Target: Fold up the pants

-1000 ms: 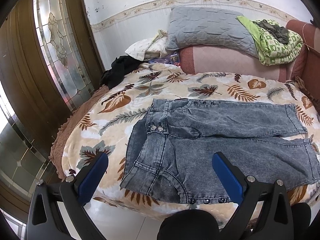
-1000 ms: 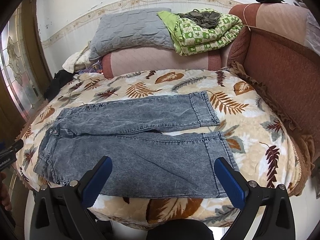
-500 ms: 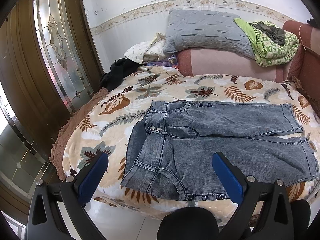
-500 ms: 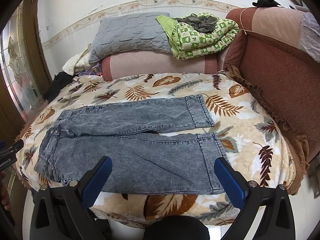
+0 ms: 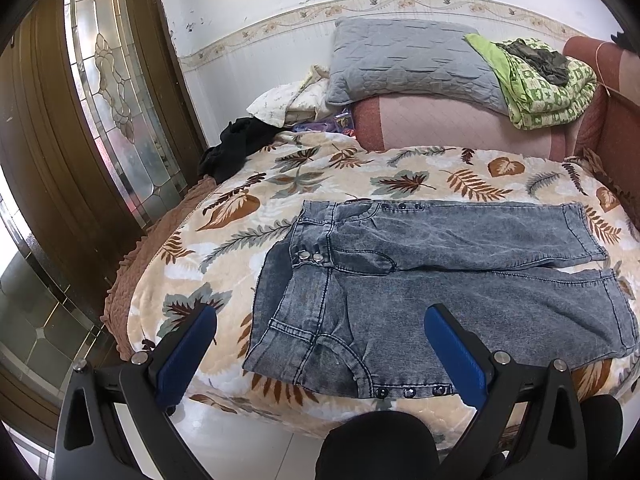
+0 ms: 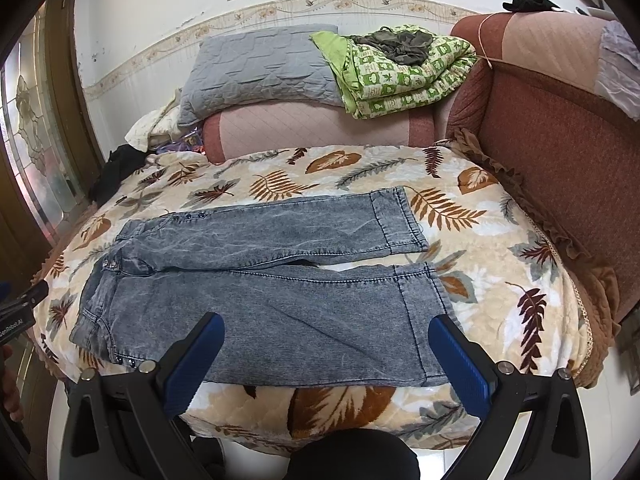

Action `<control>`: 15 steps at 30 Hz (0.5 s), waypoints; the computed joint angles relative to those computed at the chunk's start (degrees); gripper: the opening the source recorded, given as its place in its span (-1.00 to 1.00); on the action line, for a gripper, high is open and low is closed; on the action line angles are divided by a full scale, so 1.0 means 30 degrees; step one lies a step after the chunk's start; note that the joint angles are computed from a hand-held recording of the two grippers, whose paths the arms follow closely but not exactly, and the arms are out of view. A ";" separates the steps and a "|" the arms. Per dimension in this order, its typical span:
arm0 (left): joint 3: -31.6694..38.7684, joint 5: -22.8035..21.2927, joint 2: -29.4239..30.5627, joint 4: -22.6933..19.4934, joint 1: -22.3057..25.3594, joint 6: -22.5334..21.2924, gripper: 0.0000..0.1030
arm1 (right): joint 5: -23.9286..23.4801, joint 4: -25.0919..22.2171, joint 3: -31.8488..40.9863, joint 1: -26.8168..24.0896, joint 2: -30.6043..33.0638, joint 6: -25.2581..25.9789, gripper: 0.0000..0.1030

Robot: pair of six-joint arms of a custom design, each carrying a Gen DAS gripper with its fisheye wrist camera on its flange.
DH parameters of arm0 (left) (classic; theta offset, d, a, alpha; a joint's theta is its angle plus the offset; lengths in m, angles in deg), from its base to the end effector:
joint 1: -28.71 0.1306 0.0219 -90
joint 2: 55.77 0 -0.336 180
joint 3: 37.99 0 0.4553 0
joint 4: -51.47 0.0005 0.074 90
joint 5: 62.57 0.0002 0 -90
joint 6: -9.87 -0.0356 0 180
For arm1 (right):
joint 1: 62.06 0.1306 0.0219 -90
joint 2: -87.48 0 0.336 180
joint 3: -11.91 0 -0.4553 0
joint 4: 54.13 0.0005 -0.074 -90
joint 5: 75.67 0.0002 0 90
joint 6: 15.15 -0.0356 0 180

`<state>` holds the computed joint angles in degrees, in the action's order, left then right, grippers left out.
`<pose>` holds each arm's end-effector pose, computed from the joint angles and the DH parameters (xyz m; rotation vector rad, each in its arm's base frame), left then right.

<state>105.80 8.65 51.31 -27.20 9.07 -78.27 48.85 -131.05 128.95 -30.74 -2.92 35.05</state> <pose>0.5363 -0.1798 0.6518 0.1844 2.2549 0.1790 0.4299 0.2374 0.5977 0.4207 2.2093 -0.0851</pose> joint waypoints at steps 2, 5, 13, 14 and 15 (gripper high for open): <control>-0.0080 -0.0167 -0.0095 0.0021 -0.0060 -0.0096 1.00 | 0.0008 0.0126 -0.0155 0.0033 -0.0128 -0.0006 1.00; -0.0104 -0.0350 -0.0214 0.0021 -0.0167 -0.0187 1.00 | -0.0047 0.0372 -0.0488 0.0043 -0.0409 -0.0028 1.00; -0.0436 -0.1050 -0.0870 0.0018 -0.0720 -0.0434 1.00 | 0.0315 0.0988 -0.2003 0.0072 -0.1992 -0.0453 1.00; -0.0431 -0.1066 -0.0926 -0.0072 -0.0788 -0.0412 1.00 | 0.0324 0.1020 -0.2210 0.0048 -0.2205 -0.0535 1.00; -0.0419 -0.1070 -0.0986 -0.0153 -0.0866 -0.0408 1.00 | 0.0352 0.1075 -0.2565 0.0002 -0.2581 -0.0702 1.00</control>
<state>104.54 5.44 48.35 -27.66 6.47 -79.49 49.90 -127.82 121.25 -30.74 -10.66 32.94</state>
